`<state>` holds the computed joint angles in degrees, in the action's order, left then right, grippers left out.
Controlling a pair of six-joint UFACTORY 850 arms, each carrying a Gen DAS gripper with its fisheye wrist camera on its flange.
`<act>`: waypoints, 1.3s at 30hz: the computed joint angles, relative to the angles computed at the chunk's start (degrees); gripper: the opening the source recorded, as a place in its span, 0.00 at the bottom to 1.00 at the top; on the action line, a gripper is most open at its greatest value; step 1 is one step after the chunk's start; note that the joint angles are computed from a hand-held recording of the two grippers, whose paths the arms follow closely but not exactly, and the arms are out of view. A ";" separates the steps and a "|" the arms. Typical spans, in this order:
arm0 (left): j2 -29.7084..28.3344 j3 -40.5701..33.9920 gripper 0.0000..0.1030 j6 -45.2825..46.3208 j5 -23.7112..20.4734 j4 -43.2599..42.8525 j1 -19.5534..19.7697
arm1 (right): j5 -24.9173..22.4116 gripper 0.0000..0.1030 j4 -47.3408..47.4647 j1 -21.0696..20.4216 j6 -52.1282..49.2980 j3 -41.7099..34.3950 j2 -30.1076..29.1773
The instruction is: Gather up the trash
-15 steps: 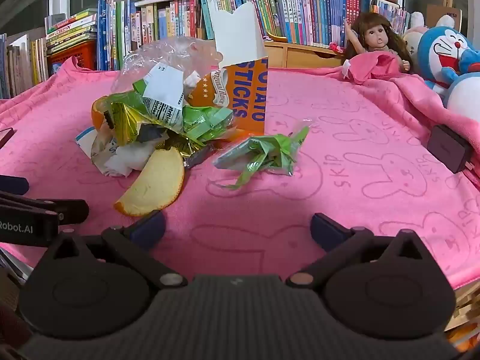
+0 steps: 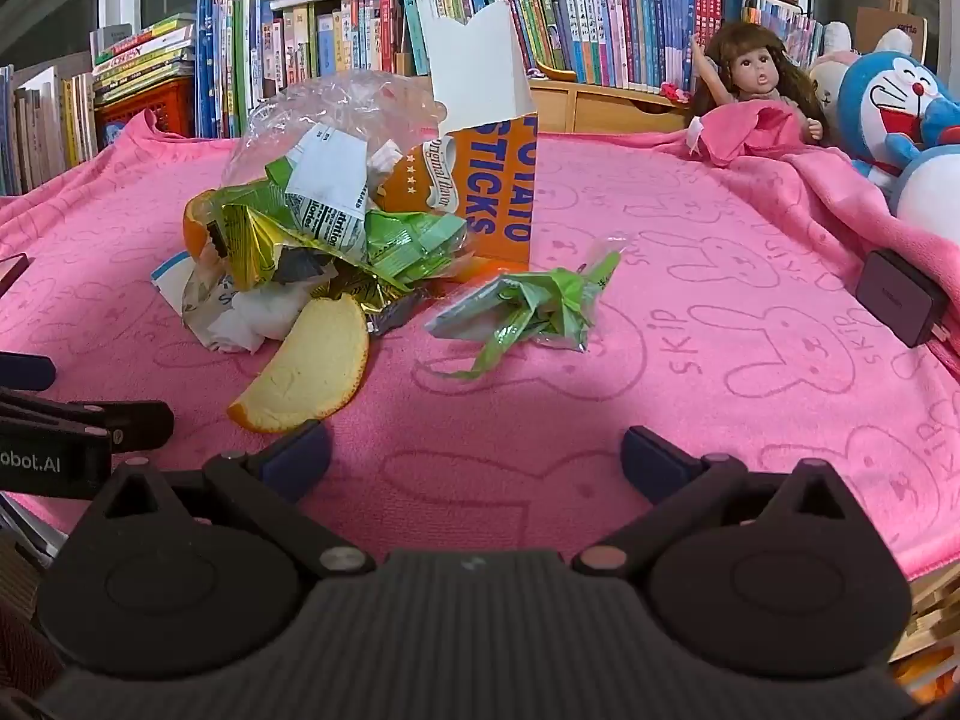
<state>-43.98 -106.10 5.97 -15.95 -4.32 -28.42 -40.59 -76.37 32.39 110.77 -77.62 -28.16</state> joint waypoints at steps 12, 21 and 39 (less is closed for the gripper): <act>-0.30 -0.56 1.00 1.82 -0.61 -1.28 0.07 | 0.18 1.00 -0.62 -0.01 0.41 0.20 0.07; -0.33 -0.57 1.00 1.60 -0.58 -1.11 0.04 | 0.16 1.00 -0.42 0.01 0.26 0.14 0.07; -0.32 -0.59 1.00 1.40 -0.60 -0.96 0.02 | -0.18 1.00 -0.60 0.18 0.54 0.23 0.17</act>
<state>-44.30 -106.69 7.36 -16.55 -5.28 -28.40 -40.78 -76.97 32.57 111.31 -77.39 -28.00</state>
